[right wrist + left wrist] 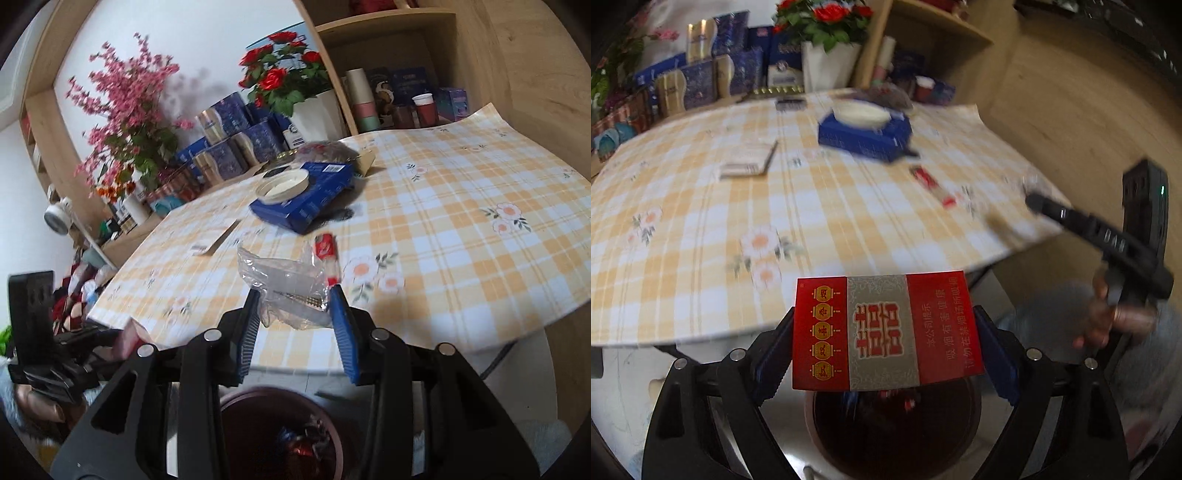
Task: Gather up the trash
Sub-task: 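Drop the red box into the brown bin with the left tool while the right carries the wrapper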
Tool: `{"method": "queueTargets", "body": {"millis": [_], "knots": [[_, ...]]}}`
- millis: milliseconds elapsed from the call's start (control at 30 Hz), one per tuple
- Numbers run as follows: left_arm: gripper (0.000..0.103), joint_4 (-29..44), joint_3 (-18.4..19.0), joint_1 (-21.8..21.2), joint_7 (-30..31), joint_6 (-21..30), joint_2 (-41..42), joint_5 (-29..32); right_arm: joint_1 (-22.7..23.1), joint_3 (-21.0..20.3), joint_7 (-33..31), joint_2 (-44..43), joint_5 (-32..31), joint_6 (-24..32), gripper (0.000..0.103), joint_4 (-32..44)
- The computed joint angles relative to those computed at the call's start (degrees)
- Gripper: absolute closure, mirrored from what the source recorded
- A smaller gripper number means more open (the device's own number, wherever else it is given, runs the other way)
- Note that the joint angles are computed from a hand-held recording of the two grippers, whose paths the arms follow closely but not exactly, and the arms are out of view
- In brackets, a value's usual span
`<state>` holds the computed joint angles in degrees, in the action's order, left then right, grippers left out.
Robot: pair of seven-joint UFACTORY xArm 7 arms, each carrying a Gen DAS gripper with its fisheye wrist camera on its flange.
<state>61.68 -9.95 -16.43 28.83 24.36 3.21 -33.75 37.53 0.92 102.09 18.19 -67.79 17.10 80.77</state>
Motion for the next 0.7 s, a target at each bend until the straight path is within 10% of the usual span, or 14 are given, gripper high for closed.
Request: {"method": "queueTargets", "body": {"millis": [367,700], "knots": [[0.016,-4.70,-0.05,-2.62,-8.84,-3.72,4.02,14.51,1.24,0.46,-6.91,2.59,4.15,1.93,0.063,1.12],[0.007,-4.09,-1.08,1.50,-10.92,-2.98,4.71,9.16,2.21,-0.82,-9.42,3.61,6.73,0.52,0.063,1.50]]}}
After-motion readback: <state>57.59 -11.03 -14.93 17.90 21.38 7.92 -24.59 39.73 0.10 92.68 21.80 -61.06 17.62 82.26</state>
